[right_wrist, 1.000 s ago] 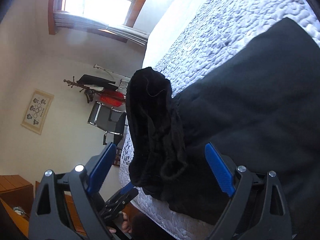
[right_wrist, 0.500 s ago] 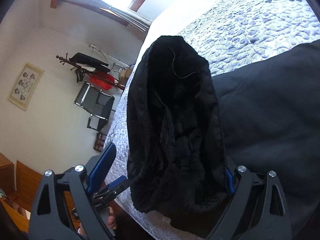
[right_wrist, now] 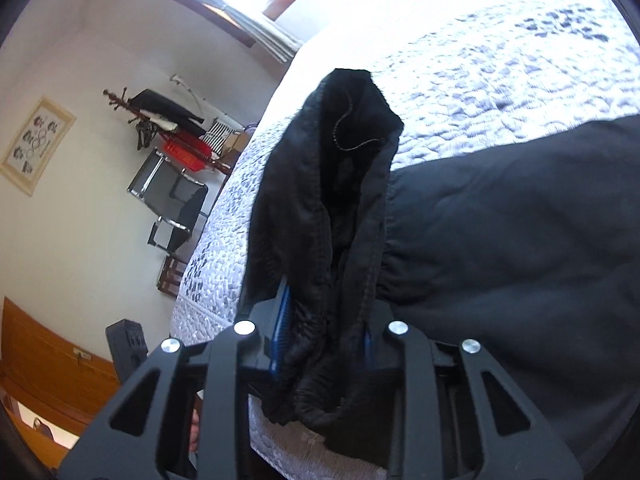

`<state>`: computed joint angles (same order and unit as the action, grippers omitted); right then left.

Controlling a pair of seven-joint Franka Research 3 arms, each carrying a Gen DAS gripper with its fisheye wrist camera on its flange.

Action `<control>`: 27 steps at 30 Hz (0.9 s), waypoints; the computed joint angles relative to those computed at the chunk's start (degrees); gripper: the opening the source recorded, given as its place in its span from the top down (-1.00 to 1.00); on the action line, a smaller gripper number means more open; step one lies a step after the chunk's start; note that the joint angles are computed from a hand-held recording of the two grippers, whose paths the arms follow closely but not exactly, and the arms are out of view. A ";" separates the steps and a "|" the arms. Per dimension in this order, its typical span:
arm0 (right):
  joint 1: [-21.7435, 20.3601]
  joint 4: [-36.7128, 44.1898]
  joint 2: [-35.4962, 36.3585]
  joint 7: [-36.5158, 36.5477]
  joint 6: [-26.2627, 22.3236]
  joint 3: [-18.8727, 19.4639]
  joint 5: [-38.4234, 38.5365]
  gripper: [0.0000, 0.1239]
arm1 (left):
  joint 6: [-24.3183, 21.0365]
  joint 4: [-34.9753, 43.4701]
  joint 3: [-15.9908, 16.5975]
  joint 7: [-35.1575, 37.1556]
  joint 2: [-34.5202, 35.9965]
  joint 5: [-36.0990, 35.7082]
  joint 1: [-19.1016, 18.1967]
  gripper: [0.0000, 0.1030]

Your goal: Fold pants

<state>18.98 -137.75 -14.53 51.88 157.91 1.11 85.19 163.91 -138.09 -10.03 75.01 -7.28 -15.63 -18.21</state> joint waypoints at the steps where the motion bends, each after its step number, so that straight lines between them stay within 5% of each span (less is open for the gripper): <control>1: 0.15 -0.07 -0.60 -0.42 -0.14 0.07 0.10 0.60 | -0.06 -0.09 0.02 -0.13 -0.13 -0.01 0.06 -0.93; 5: 0.23 1.32 -1.56 1.70 -1.37 0.04 -2.95 0.62 | 0.03 -0.93 0.17 -1.21 -1.24 0.29 0.25 -0.93; 16: -0.44 5.22 -3.19 3.03 -12.81 -2.47 3.59 0.65 | 1.12 -3.77 2.60 -3.57 -5.40 0.01 -0.42 -0.93; 27: -1.81 4.13 -9.90 5.80 -12.34 -3.74 0.67 0.65 | -0.12 -3.00 2.68 -4.68 -5.45 2.13 -0.98 -0.93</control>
<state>17.17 -133.62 -24.43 57.67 145.57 -2.63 85.86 163.80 -141.09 -7.36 70.33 -12.73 -13.50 -19.19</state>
